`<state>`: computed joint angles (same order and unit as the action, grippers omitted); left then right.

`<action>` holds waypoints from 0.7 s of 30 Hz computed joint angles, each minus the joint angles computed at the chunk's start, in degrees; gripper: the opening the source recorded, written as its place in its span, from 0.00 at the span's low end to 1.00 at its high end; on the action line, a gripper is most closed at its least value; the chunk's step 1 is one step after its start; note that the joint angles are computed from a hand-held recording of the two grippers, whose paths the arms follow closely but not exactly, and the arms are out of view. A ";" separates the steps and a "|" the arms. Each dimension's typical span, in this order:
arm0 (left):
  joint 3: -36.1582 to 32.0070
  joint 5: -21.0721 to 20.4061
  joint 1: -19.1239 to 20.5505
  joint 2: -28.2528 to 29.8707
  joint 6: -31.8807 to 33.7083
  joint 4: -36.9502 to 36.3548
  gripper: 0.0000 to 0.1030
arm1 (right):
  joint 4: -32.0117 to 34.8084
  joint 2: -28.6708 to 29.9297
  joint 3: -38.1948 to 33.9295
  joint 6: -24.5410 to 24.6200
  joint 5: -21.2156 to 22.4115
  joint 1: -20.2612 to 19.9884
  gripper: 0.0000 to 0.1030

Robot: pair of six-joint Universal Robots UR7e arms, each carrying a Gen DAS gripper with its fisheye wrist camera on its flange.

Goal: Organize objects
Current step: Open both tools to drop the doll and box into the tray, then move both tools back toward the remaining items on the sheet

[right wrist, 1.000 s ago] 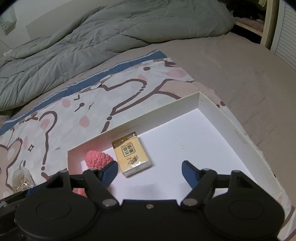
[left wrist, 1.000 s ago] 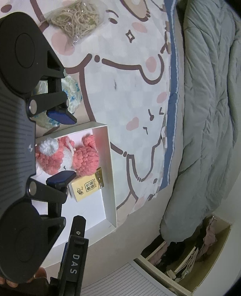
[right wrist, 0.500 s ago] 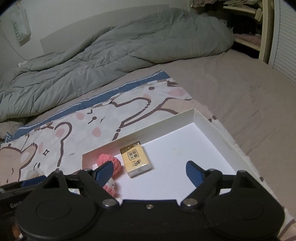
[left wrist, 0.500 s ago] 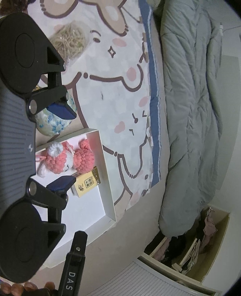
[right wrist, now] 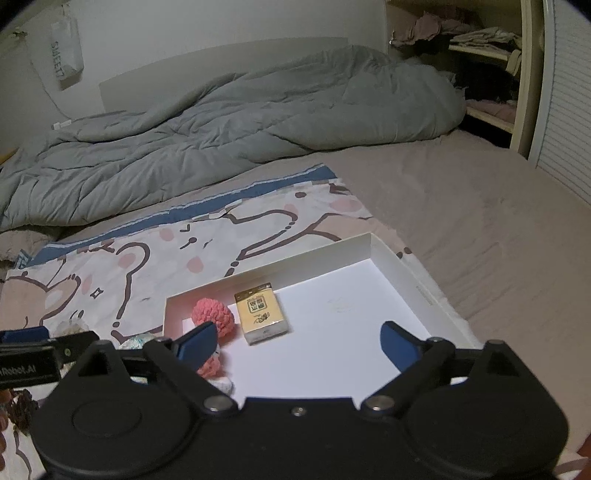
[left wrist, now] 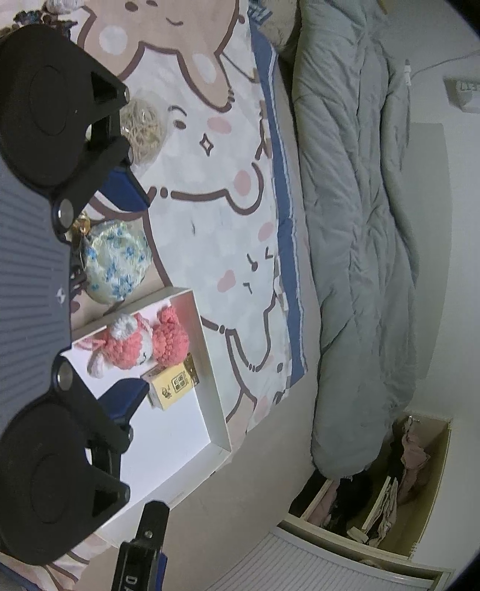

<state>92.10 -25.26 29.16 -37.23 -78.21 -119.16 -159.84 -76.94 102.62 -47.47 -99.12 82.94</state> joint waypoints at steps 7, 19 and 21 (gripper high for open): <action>-0.08 0.70 -0.99 -0.43 -3.23 4.73 1.00 | -2.39 -1.81 2.18 -2.74 0.63 -0.60 1.00; 0.34 1.19 -2.24 -0.40 -2.62 6.06 1.00 | -4.57 -3.77 4.12 -4.10 0.76 -1.25 1.00; 0.48 1.35 -2.37 -0.46 -2.89 6.15 1.00 | -4.53 -3.89 4.18 -4.08 0.91 -1.33 1.00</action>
